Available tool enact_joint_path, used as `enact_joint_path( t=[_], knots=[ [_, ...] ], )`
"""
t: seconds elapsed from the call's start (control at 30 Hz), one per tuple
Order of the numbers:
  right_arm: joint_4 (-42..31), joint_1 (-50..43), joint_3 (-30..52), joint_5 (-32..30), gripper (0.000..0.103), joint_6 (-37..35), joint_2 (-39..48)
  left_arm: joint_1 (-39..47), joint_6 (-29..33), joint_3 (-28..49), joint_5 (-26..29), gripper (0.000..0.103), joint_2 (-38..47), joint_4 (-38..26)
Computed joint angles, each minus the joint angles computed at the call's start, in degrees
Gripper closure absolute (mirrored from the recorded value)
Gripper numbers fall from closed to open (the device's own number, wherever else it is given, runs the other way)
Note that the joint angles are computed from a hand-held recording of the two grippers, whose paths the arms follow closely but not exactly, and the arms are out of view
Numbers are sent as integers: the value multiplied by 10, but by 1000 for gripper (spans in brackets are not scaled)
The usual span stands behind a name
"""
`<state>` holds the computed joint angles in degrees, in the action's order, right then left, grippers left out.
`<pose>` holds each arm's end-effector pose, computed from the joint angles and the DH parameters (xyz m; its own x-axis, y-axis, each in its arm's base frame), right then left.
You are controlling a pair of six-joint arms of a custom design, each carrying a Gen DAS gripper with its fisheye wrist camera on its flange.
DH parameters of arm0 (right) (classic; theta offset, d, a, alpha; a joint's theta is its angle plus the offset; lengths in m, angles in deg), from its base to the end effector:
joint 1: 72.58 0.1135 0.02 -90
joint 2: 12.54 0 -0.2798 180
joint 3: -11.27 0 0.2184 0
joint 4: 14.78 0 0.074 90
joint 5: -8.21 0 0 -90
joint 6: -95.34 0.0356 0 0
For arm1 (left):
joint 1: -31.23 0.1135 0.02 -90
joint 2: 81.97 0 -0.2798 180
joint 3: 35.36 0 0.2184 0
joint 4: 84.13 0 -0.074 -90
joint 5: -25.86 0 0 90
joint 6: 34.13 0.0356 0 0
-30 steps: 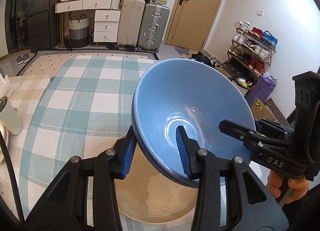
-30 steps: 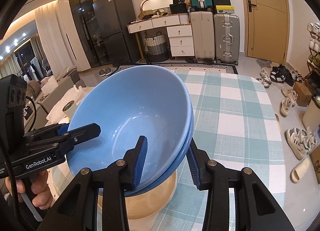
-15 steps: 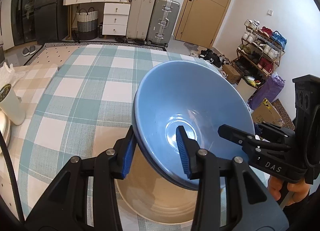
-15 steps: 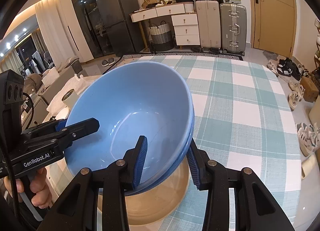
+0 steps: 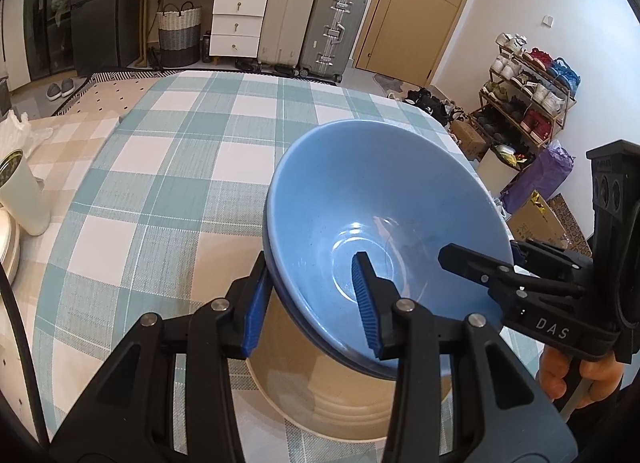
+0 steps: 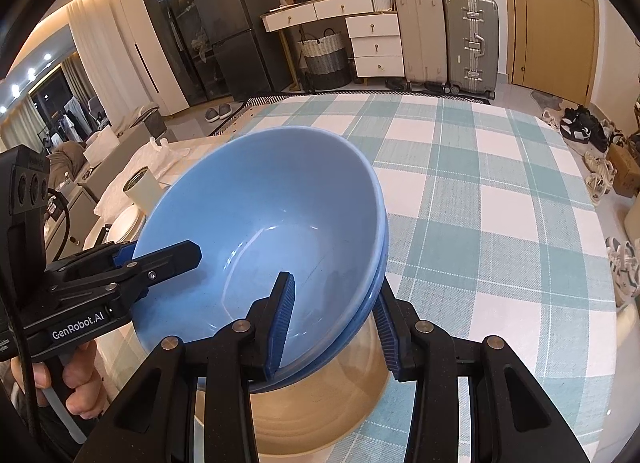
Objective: Organize plates and bowls
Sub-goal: 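Carry the nested bowls with both tools over the stacked cream plates, then lower the nested bowls onto the cream plates and open both tools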
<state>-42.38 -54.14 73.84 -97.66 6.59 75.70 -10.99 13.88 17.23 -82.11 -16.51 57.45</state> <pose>0.2559 0.0956 0.2118 -0.7702 -0.2347 -0.5931 -0.4427 0.8661 0.2322 0.1438 -0.1156 0.2352 -0.7616 -0.1683 -0.6259 -0.0177 0.9707 -0.2394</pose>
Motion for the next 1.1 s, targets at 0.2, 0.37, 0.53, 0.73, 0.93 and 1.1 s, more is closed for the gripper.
enact_joint_path(
  t=[0.2, 0.37, 0.53, 0.73, 0.93, 1.1],
  knots=[
    [5, 2, -5, 1, 63, -2, 1, 5, 3, -13, 4, 67, -2, 10],
    [3, 2, -4, -1, 62, -2, 3, 4, 5, -21, 5, 67, -4, 16],
    [3, 5, -5, -3, 62, 3, 4, 3, 5, -25, 5, 67, -7, 18],
    [0, 5, -3, -7, 62, 4, 2, 5, 7, -25, 8, 67, -5, 18],
    [2, 12, -8, 7, 47, -6, -9, 7, 19, -32, 7, 61, -5, 32],
    [6, 11, -15, 18, 28, -12, -22, 13, 23, -49, -4, 37, -27, 43]
  ],
)
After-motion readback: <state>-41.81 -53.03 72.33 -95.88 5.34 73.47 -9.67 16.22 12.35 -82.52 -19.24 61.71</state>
